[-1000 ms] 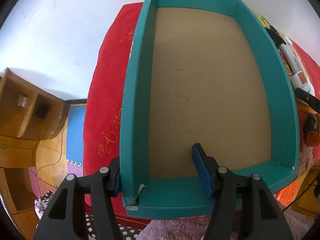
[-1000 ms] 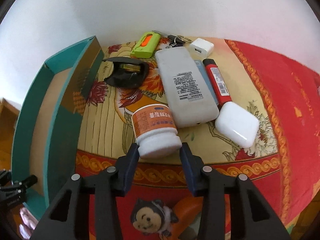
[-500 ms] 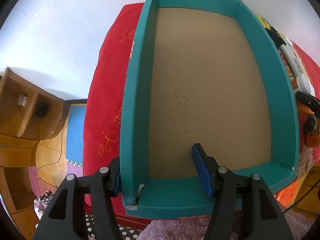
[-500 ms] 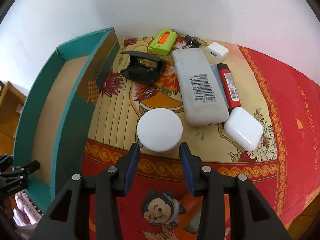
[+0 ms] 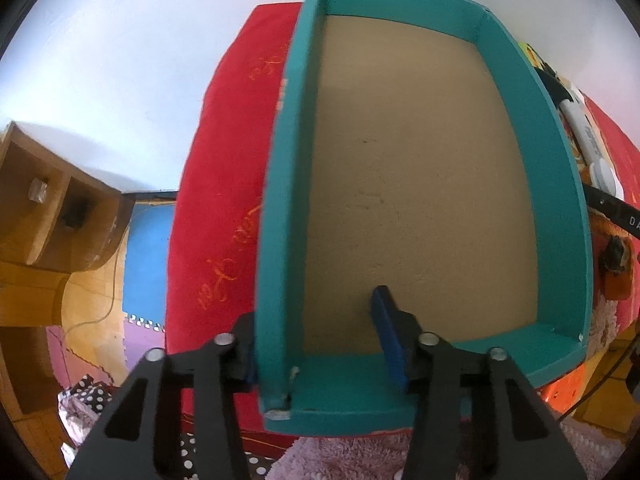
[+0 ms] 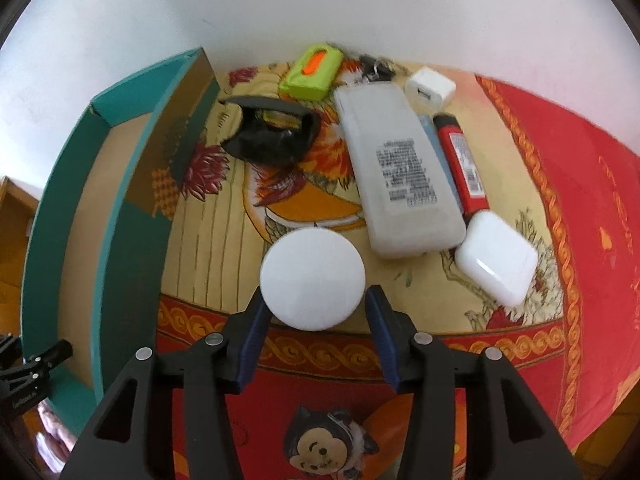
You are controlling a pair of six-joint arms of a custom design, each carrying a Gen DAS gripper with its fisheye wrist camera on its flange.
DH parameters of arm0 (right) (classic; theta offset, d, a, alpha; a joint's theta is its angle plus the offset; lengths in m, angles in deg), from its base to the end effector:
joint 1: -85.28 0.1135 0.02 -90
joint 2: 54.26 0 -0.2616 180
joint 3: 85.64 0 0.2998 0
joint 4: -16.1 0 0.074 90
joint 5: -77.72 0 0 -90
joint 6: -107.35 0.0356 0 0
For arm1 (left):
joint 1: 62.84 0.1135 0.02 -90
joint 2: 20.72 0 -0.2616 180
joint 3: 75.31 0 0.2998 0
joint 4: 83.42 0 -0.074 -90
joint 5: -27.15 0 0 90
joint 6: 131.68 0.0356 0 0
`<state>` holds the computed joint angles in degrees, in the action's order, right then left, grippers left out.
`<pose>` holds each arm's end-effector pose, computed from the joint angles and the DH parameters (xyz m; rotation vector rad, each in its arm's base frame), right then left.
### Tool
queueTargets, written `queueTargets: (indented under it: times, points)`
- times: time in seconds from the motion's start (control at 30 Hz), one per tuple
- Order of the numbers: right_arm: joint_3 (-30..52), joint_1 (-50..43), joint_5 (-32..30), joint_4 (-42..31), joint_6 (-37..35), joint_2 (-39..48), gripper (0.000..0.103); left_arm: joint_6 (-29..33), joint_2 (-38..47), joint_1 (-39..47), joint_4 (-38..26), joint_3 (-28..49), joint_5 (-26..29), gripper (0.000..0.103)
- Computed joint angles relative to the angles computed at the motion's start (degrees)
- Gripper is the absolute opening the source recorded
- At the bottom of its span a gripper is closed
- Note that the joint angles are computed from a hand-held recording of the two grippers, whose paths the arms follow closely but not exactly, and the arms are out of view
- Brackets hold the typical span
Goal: Organize objects
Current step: 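Close the right gripper on the white jar and lift it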
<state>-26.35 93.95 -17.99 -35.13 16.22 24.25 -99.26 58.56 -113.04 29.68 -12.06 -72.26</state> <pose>0.2838 0.0469 0.1680 -0.2634 2.7905 0.1712 0.1792 -0.2059 0.1795 -0.2039 2.9294 -0.0041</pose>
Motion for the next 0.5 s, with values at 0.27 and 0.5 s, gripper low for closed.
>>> queueTargets:
  times: [0.27, 0.5]
  points:
    - [0.2, 0.8, 1.3, 0.8, 0.2, 1.0, 0.049, -1.7, -2.5, 0.7, -0.7, -1.3, 0.5, 0.017]
    - [1.2, 1.1, 1.9, 0.5, 0.5, 2.1, 0.049, -1.1, -3.2, 0.8, -1.8, -1.1, 1.2, 0.009]
